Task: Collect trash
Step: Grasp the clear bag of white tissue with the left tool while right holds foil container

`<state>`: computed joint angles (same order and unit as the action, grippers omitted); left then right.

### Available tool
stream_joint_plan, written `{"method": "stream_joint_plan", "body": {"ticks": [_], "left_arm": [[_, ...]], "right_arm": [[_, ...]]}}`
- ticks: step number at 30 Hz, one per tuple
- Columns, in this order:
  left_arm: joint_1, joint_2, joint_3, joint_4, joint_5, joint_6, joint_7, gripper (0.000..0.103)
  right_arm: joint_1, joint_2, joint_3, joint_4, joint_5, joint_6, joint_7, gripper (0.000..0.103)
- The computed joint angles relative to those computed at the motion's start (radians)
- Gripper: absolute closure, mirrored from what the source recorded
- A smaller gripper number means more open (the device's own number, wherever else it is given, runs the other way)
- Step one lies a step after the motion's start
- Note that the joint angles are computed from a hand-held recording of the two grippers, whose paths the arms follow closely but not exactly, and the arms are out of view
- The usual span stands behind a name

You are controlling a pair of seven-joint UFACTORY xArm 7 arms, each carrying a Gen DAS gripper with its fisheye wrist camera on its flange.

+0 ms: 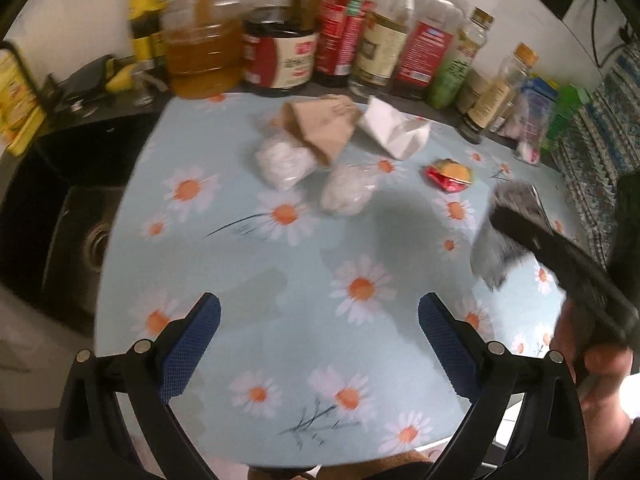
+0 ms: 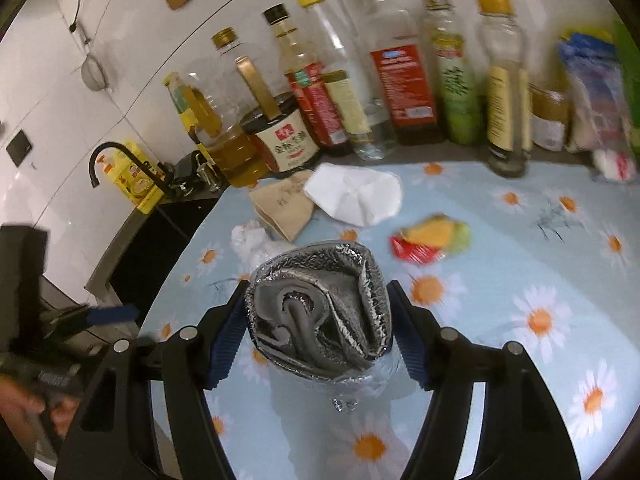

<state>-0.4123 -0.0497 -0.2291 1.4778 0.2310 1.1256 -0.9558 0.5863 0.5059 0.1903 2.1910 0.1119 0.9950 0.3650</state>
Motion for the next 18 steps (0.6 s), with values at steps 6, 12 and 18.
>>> {"method": "stream_joint_plan", "body": {"ticks": [6,12,18], "left_arm": [[0.002,0.13,0.029,0.101,-0.036,-0.056,0.108,0.007],[-0.007,0.271,0.067,0.223,-0.059,-0.062,0.174,0.008],[-0.049,0.382,0.109,0.342,-0.006,-0.018,0.178,0.017]], "right_arm": [[-0.066,-0.237,0.016,-0.331,0.069,-0.086,0.02,0.036],[-0.091,-0.378,0.023,-0.513,0.053,-0.121,0.077,0.036],[-0.111,-0.451,0.032,-0.603,0.074,-0.134,0.102,0.035]]}}
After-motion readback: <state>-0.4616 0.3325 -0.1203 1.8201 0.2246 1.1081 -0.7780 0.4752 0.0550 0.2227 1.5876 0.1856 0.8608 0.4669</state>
